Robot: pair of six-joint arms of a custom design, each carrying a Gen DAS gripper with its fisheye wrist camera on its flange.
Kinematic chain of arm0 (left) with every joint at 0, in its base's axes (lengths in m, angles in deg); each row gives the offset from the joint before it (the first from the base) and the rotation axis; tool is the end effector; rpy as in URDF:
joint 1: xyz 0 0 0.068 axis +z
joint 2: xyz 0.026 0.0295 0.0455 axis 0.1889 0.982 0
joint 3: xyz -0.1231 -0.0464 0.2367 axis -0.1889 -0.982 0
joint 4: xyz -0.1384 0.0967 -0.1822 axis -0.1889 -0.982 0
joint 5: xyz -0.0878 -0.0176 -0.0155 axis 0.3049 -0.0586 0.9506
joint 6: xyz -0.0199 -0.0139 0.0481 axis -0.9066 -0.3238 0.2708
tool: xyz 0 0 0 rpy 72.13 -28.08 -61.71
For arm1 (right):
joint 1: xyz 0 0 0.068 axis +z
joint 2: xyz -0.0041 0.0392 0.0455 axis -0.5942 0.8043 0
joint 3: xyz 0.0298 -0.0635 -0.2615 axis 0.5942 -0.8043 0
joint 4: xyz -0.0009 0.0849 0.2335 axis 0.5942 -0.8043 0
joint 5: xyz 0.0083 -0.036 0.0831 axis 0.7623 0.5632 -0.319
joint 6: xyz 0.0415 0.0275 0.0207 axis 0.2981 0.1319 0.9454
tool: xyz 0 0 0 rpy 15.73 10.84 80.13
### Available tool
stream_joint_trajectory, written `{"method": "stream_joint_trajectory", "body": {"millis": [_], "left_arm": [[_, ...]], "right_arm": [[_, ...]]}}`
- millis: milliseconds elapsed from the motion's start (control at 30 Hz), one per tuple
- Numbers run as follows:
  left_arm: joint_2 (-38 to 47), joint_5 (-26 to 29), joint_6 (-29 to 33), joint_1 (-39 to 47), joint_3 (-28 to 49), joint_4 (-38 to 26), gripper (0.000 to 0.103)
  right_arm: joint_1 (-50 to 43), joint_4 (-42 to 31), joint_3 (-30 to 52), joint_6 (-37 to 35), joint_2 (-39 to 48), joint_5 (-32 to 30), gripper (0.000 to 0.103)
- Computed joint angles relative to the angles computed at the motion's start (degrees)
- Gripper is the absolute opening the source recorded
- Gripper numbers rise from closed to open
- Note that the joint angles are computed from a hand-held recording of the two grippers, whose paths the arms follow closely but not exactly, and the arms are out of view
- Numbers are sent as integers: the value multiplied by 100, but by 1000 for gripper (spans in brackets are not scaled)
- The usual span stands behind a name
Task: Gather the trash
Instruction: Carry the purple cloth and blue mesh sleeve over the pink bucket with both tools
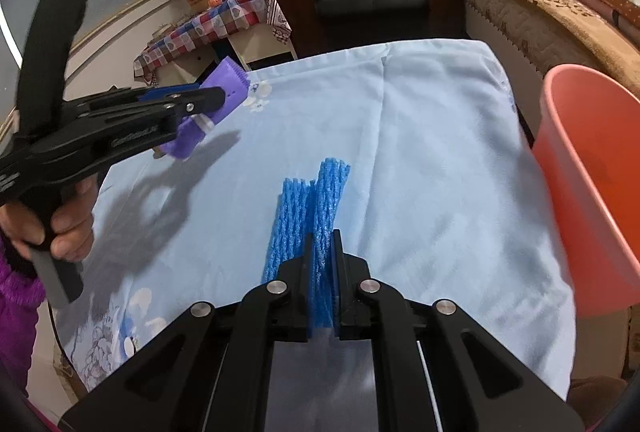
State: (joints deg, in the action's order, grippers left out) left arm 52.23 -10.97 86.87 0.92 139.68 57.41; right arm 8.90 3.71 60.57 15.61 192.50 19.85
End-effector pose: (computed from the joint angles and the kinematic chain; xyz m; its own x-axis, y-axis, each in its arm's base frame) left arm 0.3704 -0.0765 0.0987 -0.4429 0.6338 -0.6342 0.7407 0.6572 0.1395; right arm 0.2131 0.1954 0.0836 -0.7291 0.3703 -0.5756 0.2425 0.9262 0.2888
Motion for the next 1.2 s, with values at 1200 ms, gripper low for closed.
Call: {"method": "stream_joint_trajectory", "body": {"millis": [1200], "left_arm": [[-3567,-172,-2239,-1552,-3063,24,27]], "right_arm": [[2137,-3417,-1566,3219,-3163,2568,7]]}}
